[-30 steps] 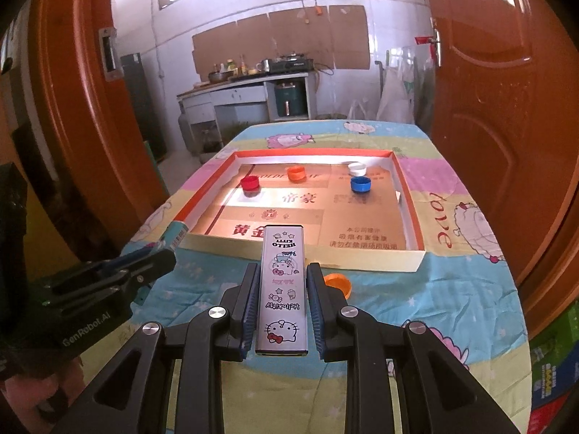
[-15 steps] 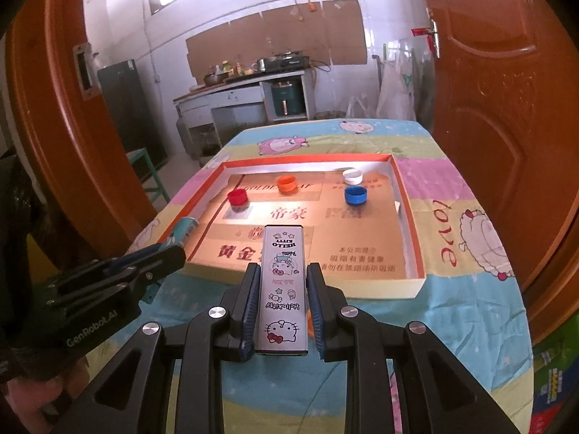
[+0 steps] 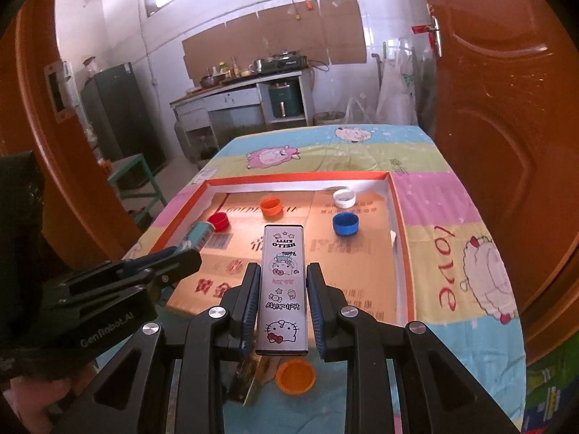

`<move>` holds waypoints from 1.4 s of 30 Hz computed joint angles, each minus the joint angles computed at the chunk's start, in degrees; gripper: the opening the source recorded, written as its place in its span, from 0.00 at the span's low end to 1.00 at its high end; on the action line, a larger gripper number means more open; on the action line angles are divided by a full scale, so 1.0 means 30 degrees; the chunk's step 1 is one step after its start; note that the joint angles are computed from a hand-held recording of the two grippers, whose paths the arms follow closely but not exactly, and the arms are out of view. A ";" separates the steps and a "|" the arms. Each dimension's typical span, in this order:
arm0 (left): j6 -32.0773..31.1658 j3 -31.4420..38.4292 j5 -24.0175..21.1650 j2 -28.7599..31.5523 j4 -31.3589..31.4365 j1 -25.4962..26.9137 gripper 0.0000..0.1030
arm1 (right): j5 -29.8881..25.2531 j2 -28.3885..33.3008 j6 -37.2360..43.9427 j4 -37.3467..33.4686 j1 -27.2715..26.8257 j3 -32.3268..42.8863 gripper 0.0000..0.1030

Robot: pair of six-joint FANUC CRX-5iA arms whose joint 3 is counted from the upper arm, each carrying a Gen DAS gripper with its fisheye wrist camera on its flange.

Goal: Organize rigid objects
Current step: 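Carry the Hello Kitty box in the right tool while the left tool carries the teal tube to the tray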

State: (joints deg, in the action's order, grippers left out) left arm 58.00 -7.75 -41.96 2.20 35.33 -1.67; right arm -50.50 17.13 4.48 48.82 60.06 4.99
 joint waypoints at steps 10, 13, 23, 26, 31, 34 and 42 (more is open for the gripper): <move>0.1504 0.2308 -0.0415 0.2028 -0.1298 -0.0250 0.22 | 0.0842 0.1189 0.2206 -0.1687 -0.1471 0.1747 0.25; 0.1888 0.2904 -0.0716 0.2578 -0.1557 -0.0258 0.22 | 0.0994 0.1567 0.2820 -0.2285 -0.1761 0.2323 0.25; 0.2746 0.3988 -0.1190 0.3584 -0.2322 -0.0335 0.22 | 0.0645 0.3258 0.5275 -0.4222 -0.2364 0.4825 0.25; 0.2779 0.4102 -0.1284 0.3782 -0.2318 -0.0355 0.22 | 0.0402 0.3615 0.5631 -0.4507 -0.2431 0.5273 0.25; 0.2971 0.4460 -0.1386 0.4153 -0.2537 -0.0397 0.22 | 0.0137 0.4023 0.6057 -0.4971 -0.2560 0.5800 0.25; 0.3137 0.4643 -0.1389 0.4325 -0.2734 -0.0407 0.22 | -0.0057 0.4269 0.6437 -0.5325 -0.2617 0.6141 0.25; 0.3428 0.4981 -0.1476 0.4691 -0.3192 -0.0464 0.22 | -0.0444 0.4759 0.6832 -0.5615 -0.2650 0.6627 0.25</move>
